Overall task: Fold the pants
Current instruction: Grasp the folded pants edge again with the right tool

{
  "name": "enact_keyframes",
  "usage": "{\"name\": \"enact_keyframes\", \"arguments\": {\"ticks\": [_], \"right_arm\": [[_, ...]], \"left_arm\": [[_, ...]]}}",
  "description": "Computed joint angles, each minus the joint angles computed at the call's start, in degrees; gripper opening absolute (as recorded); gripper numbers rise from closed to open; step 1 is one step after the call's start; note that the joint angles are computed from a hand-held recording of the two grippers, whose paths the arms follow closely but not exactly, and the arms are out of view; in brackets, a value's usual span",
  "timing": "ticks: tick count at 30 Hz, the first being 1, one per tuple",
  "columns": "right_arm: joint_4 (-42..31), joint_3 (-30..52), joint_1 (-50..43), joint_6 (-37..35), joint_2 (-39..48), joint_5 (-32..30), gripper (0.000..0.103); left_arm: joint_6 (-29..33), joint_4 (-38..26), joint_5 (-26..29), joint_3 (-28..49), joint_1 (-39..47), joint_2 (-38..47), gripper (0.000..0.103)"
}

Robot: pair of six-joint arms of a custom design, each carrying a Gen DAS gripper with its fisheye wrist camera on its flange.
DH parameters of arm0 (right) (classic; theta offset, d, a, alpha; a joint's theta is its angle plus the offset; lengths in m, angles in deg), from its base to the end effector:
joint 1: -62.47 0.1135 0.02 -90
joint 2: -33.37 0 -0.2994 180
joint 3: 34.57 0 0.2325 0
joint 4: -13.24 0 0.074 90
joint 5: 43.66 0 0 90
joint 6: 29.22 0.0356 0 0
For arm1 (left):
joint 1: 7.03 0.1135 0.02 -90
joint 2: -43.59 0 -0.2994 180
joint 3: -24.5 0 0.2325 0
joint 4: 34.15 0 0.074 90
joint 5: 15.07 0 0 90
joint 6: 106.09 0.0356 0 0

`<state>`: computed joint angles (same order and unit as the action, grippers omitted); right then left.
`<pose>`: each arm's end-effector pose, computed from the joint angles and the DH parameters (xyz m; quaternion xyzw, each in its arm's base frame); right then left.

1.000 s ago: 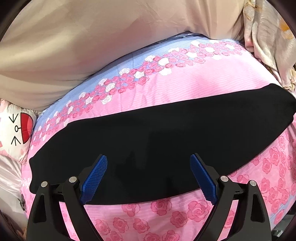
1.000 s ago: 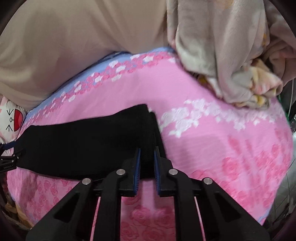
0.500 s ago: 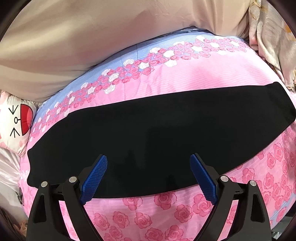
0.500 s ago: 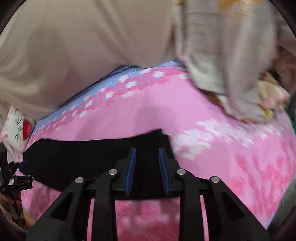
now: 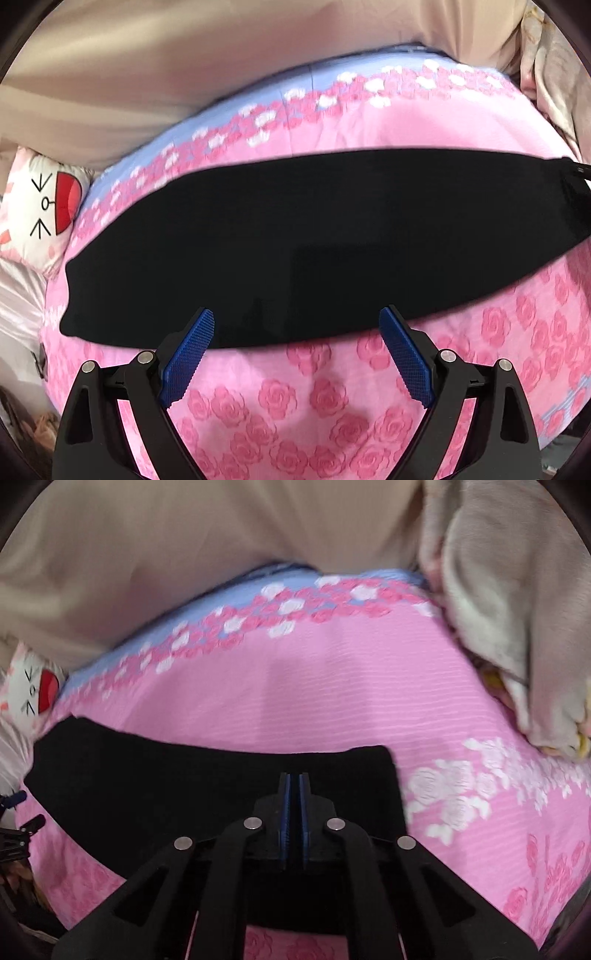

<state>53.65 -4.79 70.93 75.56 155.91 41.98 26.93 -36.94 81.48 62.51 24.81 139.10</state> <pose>0.2338 0.0375 0.0470 0.0399 0.9451 0.1002 0.3086 0.1957 0.1168 0.1204 0.1086 0.9590 0.1117 0.2368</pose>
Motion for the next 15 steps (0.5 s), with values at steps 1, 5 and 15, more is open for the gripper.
{"name": "enact_keyframes", "arguments": {"ticks": [1, 5, 15], "right_arm": [[-0.21, 1.14, -1.0, -0.31, 1.56, 0.34, 0.0], [-1.23, 0.38, -4.54, 2.87, -2.99, 0.0, 0.006], [-13.11, 6.94, -4.75, 8.6, -7.66, 10.03, 0.007]], "left_arm": [[0.39, -0.25, 0.13, -0.12, 0.35, -0.06, 0.089], [2.31, -1.72, 2.97, -0.07, 4.64, -1.88, 0.089], [6.74, -3.92, 5.71, 10.11, 20.75, 6.22, 0.089]]}}
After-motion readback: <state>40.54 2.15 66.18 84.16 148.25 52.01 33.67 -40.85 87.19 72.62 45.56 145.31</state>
